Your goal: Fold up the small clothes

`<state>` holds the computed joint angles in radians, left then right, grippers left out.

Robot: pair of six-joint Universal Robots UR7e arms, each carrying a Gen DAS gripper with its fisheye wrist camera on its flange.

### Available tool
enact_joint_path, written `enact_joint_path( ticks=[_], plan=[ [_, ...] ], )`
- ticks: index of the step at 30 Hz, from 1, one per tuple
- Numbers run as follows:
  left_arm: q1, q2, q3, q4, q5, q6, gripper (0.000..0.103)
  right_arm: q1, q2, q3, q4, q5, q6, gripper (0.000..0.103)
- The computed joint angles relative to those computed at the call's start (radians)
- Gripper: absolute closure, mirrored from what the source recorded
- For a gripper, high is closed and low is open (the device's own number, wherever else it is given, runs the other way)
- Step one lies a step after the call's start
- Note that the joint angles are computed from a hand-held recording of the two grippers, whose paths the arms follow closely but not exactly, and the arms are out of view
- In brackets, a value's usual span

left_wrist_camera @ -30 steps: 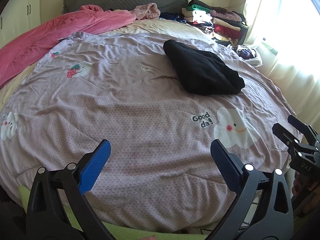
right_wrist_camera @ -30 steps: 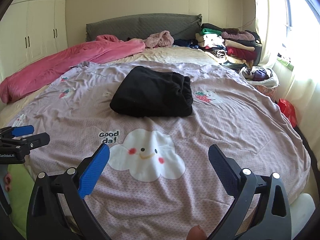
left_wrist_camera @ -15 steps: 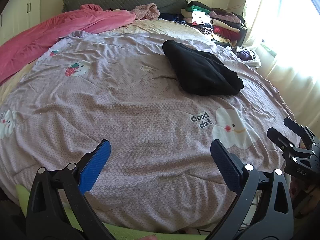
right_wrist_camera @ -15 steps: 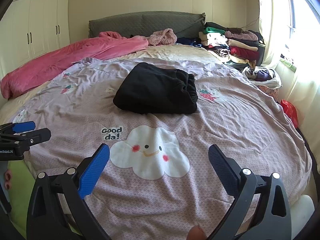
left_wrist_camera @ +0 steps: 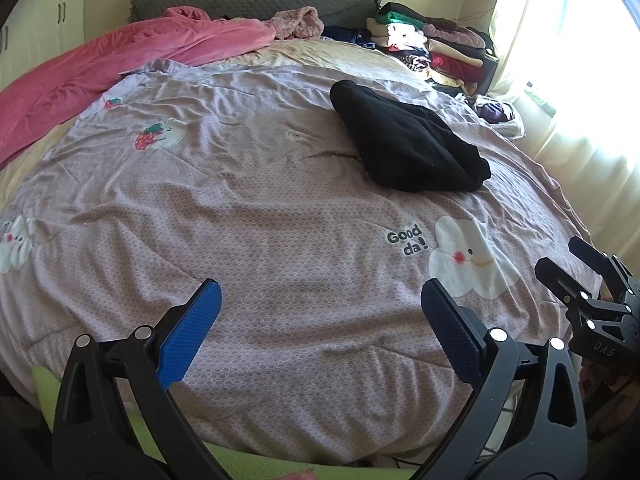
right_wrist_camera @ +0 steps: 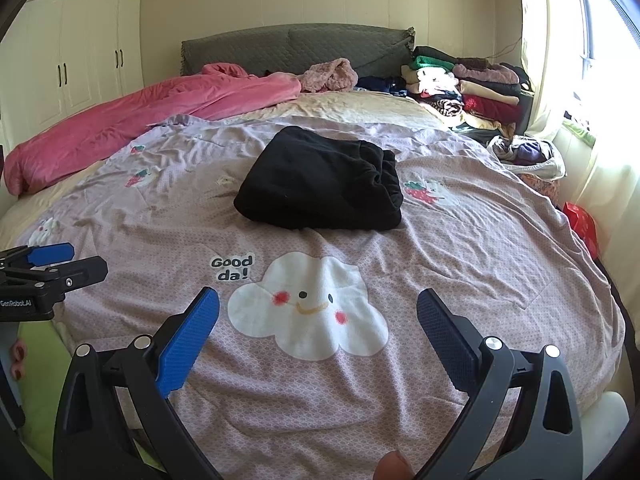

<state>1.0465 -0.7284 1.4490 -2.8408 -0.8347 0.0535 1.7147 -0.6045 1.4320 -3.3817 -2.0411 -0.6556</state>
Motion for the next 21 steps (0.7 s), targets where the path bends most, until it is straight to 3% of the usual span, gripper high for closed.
enact_joint_path(
  ticks=[21],
  plan=[
    [0.000,-0.001,-0.002,0.004,0.004,-0.005,0.009,0.004,-0.004,0.003,0.005,-0.006,0.005,0.004]
  ],
)
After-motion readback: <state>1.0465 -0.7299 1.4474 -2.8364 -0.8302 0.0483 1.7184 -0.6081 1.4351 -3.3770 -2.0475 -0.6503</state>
